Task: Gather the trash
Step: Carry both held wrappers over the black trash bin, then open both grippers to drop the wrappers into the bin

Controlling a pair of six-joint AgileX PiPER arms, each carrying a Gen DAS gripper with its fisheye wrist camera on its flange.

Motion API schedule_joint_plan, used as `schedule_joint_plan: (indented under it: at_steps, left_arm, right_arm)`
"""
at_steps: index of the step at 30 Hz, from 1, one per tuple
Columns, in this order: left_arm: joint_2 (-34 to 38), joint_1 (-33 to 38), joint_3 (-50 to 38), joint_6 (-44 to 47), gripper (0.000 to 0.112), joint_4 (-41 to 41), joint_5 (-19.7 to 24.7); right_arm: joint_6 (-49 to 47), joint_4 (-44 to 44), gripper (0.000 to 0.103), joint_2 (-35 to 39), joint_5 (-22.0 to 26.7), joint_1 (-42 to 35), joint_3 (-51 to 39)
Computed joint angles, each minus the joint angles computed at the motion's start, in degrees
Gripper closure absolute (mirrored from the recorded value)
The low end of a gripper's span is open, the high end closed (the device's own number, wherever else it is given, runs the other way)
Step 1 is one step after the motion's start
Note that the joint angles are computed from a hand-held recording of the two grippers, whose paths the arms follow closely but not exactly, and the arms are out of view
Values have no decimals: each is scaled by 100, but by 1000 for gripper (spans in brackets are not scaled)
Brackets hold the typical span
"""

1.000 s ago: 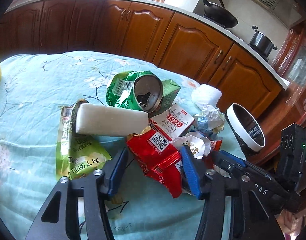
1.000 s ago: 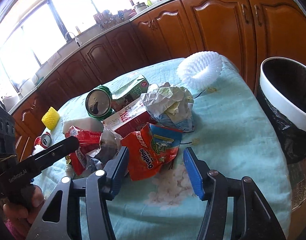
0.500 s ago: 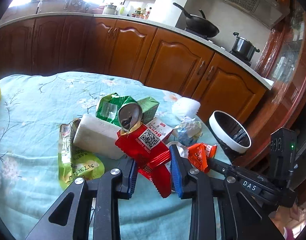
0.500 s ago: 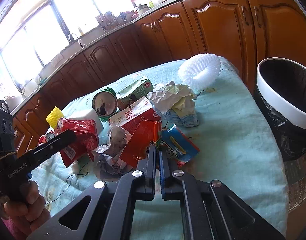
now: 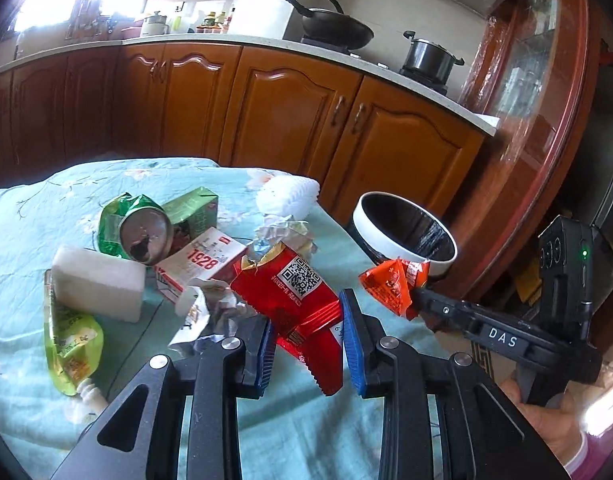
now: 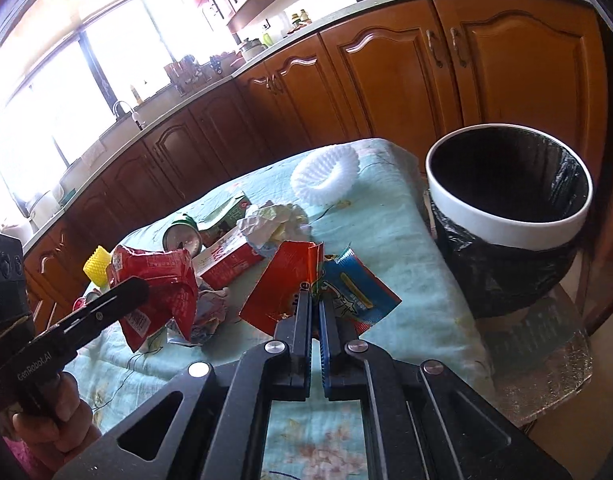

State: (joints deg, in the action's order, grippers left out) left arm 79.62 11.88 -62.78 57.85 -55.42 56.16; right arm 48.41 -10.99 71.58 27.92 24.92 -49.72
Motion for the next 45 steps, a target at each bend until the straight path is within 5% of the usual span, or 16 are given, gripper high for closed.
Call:
schedule_joint_plan:
  at_steps: [12,27,39,45]
  left_arm:
    - [580,-1525,-587,-744,84,659,-814]
    - [1595,-2712,-1798,-1695,83,1341,-1317]
    - [3201,-3482,-4107,-2874,83,2255,-1227]
    - [4143,-3774,-5485,-3281,82,2655,-794]
  right_arm:
    - [-466,311,100,-684,219,-756,364]
    - [-2827,2009,100,-664,247,-2398,286]
    - [-4593,2921,97,334,532,-3785,-614]
    - [-5188,3338,95,852,751,-4217,-1064]
